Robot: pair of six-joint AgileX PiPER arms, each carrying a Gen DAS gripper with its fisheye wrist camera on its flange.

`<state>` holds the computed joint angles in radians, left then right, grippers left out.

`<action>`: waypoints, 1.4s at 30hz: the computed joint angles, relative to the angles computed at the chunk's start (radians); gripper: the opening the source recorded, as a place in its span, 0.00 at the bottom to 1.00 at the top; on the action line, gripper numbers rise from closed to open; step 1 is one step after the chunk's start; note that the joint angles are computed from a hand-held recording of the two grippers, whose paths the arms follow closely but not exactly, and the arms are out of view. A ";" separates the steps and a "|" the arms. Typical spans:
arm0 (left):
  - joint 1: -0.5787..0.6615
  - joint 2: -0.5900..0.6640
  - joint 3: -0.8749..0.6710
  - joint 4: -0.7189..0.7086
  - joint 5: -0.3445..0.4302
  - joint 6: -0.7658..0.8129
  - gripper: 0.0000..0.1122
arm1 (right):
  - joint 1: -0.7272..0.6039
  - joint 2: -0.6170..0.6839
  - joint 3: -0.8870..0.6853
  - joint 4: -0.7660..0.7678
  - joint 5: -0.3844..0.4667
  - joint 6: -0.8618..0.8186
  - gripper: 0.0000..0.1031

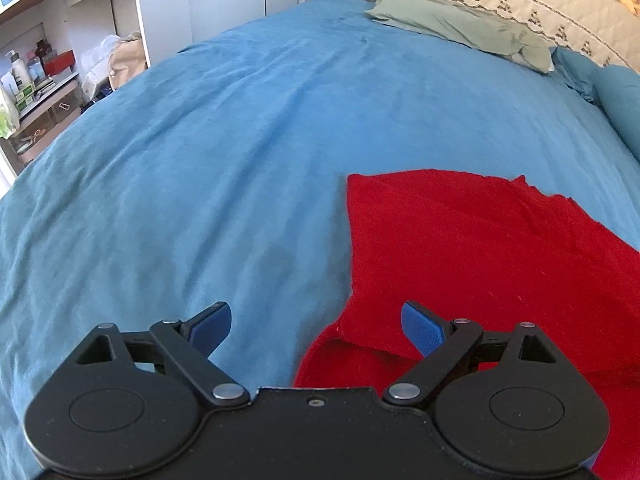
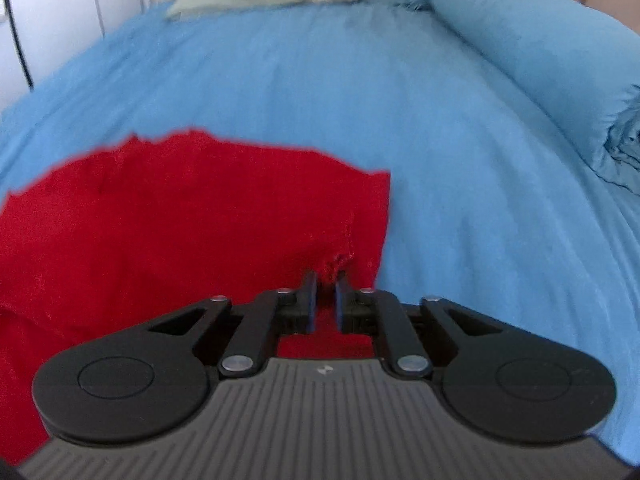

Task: Fold small clothes

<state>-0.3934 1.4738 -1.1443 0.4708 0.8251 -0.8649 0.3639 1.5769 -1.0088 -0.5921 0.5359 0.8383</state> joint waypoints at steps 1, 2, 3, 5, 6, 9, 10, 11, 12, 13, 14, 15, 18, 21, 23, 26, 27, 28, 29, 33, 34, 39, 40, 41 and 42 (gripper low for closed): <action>-0.002 0.001 0.000 0.001 0.002 0.002 0.84 | 0.013 0.017 -0.013 -0.025 0.040 0.013 0.51; -0.003 0.002 0.001 0.002 0.003 0.004 0.84 | 0.032 0.019 -0.014 -0.080 0.073 0.067 0.55; -0.004 0.002 0.002 0.001 0.002 0.007 0.84 | 0.045 0.026 -0.032 -0.122 0.098 0.105 0.61; -0.006 0.003 0.006 0.002 -0.001 0.006 0.84 | 0.084 -0.005 -0.016 -0.236 0.100 0.197 0.64; -0.008 0.006 0.006 0.004 0.001 0.003 0.84 | 0.098 -0.021 -0.007 -0.267 0.076 0.213 0.67; -0.010 0.010 0.013 0.003 0.006 -0.009 0.84 | 0.071 0.008 -0.036 -0.122 -0.014 0.072 0.68; -0.010 0.008 0.017 0.002 0.006 -0.013 0.84 | 0.046 0.037 -0.051 -0.022 -0.035 -0.002 0.66; -0.011 0.003 0.021 -0.003 0.007 -0.014 0.84 | 0.027 0.075 -0.068 0.057 -0.042 -0.059 0.65; -0.003 -0.007 0.029 -0.027 -0.004 0.010 0.84 | 0.021 0.099 -0.084 0.097 -0.030 -0.097 0.65; 0.004 -0.019 0.039 -0.049 -0.019 0.050 0.84 | 0.023 0.111 -0.096 0.097 -0.022 -0.109 0.65; 0.007 -0.031 0.048 -0.058 -0.027 0.091 0.84 | 0.034 0.114 -0.118 0.086 0.000 -0.118 0.66; 0.005 -0.044 0.058 -0.051 -0.029 0.127 0.84 | 0.037 0.106 -0.136 0.115 0.007 -0.168 0.66; 0.027 -0.087 0.096 -0.089 -0.068 0.288 0.84 | 0.043 0.066 -0.201 0.350 -0.049 -0.457 0.68; 0.050 -0.103 0.122 -0.107 -0.107 0.391 0.75 | 0.069 0.183 -0.454 0.635 0.028 -0.757 0.68; 0.078 -0.100 0.127 -0.146 -0.136 0.451 0.67 | 0.068 0.309 -0.654 0.835 0.120 -0.957 0.68; 0.103 -0.085 0.144 -0.156 -0.192 0.499 0.62 | 0.092 0.529 -0.954 0.998 0.229 -1.066 0.65; 0.104 -0.080 0.153 -0.139 -0.210 0.492 0.60 | 0.106 0.595 -1.054 0.999 0.275 -1.049 0.65; 0.110 -0.075 0.160 -0.135 -0.226 0.491 0.58 | 0.127 0.650 -1.154 0.984 0.338 -1.015 0.65; 0.120 -0.070 0.165 -0.150 -0.240 0.501 0.56 | 0.144 0.716 -1.254 0.980 0.388 -0.992 0.64; 0.160 -0.073 0.190 -0.280 -0.293 0.636 0.47 | 0.181 0.927 -1.615 0.952 0.574 -0.896 0.62; 0.162 -0.078 0.198 -0.297 -0.306 0.669 0.45 | 0.184 0.943 -1.640 0.952 0.587 -0.893 0.62; 0.184 -0.072 0.209 -0.442 -0.349 0.887 0.34 | 0.223 0.932 -1.595 0.936 0.565 -0.895 0.62; 0.191 -0.062 0.203 -0.476 -0.346 0.927 0.23 | 0.226 0.948 -1.625 0.932 0.583 -0.894 0.59; 0.204 -0.050 0.195 -0.532 -0.332 0.986 0.13 | 0.228 0.965 -1.657 0.928 0.603 -0.896 0.58; 0.216 -0.033 0.182 -0.561 -0.309 1.008 0.05 | 0.233 1.002 -1.729 0.919 0.643 -0.889 0.52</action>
<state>-0.1776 1.4405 -0.9622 -0.0903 0.5164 0.1435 0.5970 2.5788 -2.7381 0.3272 1.1793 -0.0508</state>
